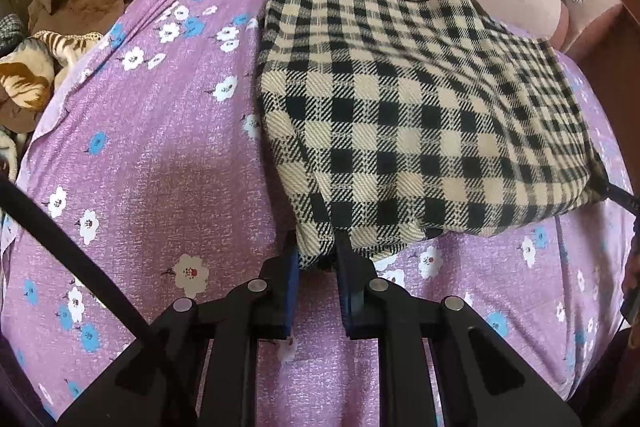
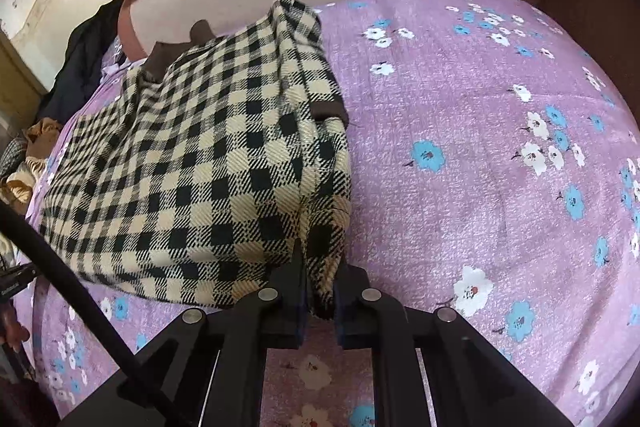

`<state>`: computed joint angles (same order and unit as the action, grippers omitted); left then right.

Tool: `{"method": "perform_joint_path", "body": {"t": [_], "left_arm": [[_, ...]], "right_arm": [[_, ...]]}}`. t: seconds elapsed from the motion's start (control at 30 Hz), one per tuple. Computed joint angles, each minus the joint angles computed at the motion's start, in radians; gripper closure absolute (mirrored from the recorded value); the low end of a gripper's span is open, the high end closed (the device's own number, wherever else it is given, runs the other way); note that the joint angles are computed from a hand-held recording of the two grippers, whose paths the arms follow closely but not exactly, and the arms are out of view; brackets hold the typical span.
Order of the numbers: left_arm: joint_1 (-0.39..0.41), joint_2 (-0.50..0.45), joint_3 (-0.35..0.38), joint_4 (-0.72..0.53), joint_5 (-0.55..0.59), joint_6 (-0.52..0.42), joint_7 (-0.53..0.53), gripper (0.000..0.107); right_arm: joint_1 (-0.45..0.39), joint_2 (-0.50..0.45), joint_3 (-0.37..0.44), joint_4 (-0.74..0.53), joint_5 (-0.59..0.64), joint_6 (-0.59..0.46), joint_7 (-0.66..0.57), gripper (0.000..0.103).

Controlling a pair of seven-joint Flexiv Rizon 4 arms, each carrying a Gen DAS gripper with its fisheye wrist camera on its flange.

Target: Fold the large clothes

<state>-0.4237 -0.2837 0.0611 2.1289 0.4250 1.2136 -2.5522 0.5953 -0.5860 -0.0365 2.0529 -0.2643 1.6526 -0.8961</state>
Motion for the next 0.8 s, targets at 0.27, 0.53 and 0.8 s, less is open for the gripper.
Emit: {"method": "perform_joint_path", "body": {"t": [0.27, 0.53, 0.8], "left_arm": [[-0.078, 0.061, 0.007, -0.11, 0.268, -0.151, -0.242, 0.034], [-0.059, -0.003, -0.052, -0.208, 0.291, -0.216, -0.258, 0.033], [-0.076, -0.08, -0.03, -0.261, 0.264, -0.248, -0.234, 0.034]], "right_arm": [[0.228, 0.107, -0.217, 0.092, -0.017, 0.048, 0.019, 0.054], [0.071, 0.039, 0.082, -0.04, -0.038, 0.04, -0.072, 0.053], [0.089, -0.116, 0.138, -0.227, -0.044, 0.037, -0.089, 0.053]]}}
